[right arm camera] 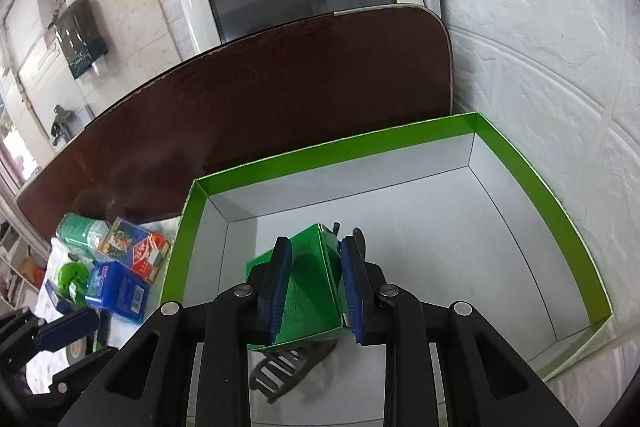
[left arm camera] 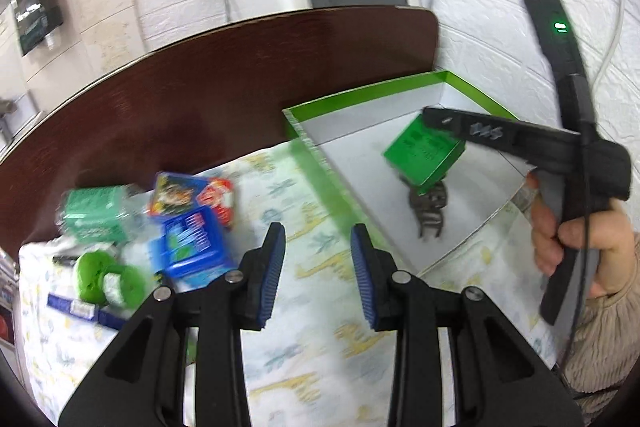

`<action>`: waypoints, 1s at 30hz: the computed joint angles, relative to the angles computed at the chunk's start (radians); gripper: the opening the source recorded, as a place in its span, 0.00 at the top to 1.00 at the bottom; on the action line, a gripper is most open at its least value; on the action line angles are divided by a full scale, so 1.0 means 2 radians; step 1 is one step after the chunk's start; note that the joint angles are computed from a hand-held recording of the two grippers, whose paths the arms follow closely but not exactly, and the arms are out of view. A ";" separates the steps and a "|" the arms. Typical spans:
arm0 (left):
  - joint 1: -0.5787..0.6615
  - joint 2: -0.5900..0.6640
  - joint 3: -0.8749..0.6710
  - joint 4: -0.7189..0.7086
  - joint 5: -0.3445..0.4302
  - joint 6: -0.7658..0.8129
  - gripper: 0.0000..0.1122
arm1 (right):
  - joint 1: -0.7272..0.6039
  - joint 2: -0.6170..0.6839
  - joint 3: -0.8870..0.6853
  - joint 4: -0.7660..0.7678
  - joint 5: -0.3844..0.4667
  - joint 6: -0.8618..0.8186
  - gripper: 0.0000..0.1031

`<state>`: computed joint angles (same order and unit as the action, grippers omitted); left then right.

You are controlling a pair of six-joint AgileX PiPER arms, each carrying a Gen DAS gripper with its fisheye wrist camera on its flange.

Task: Organize rigid objects
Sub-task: 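Move the right tool to the black tape roll and grasp it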

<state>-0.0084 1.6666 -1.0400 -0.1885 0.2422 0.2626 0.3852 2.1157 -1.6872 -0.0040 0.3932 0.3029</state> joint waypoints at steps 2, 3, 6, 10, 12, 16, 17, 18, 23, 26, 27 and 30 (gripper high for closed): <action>0.024 -0.016 0.024 -0.012 -0.011 0.007 0.70 | 0.007 -0.026 0.036 -0.019 -0.031 0.031 0.76; 0.040 -0.024 0.036 -0.032 -0.014 0.025 0.68 | 0.012 -0.041 0.055 -0.026 -0.046 0.038 0.76; 0.091 -0.041 0.064 -0.100 -0.019 0.083 0.67 | 0.034 -0.082 0.098 -0.001 -0.068 0.001 0.76; 0.164 -0.055 0.096 -0.216 -0.017 0.193 0.67 | 0.072 -0.114 0.124 0.100 -0.072 -0.113 0.76; 0.194 -0.059 0.110 -0.264 -0.015 0.243 0.67 | 0.091 -0.111 0.119 0.153 -0.057 -0.169 0.76; 0.244 -0.068 0.138 -0.381 -0.005 0.378 0.67 | 0.134 -0.076 0.082 0.217 -0.017 -0.226 0.76; 0.258 -0.068 0.144 -0.419 0.004 0.422 0.67 | 0.144 -0.065 0.071 0.217 -0.010 -0.223 0.76; 0.270 -0.069 0.151 -0.454 0.011 0.464 0.68 | 0.155 -0.053 0.063 0.220 -0.006 -0.221 0.76; 0.305 -0.054 0.161 -0.521 0.039 0.557 0.68 | 0.195 0.017 -0.007 0.202 0.038 -0.171 0.76; 0.319 -0.038 0.155 -0.529 0.057 0.577 0.68 | 0.208 0.060 -0.058 0.184 0.078 -0.124 0.76; 0.320 -0.032 0.152 -0.529 0.057 0.578 0.68 | 0.210 0.068 -0.065 0.190 0.084 -0.122 0.76; 0.329 -0.014 0.140 -0.530 0.070 0.584 0.68 | 0.221 0.084 -0.085 0.169 0.092 -0.092 0.76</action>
<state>0.6491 1.6386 -0.7607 -1.2485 0.3821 1.4314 0.8272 2.2839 -1.8562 0.3344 0.5773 0.1180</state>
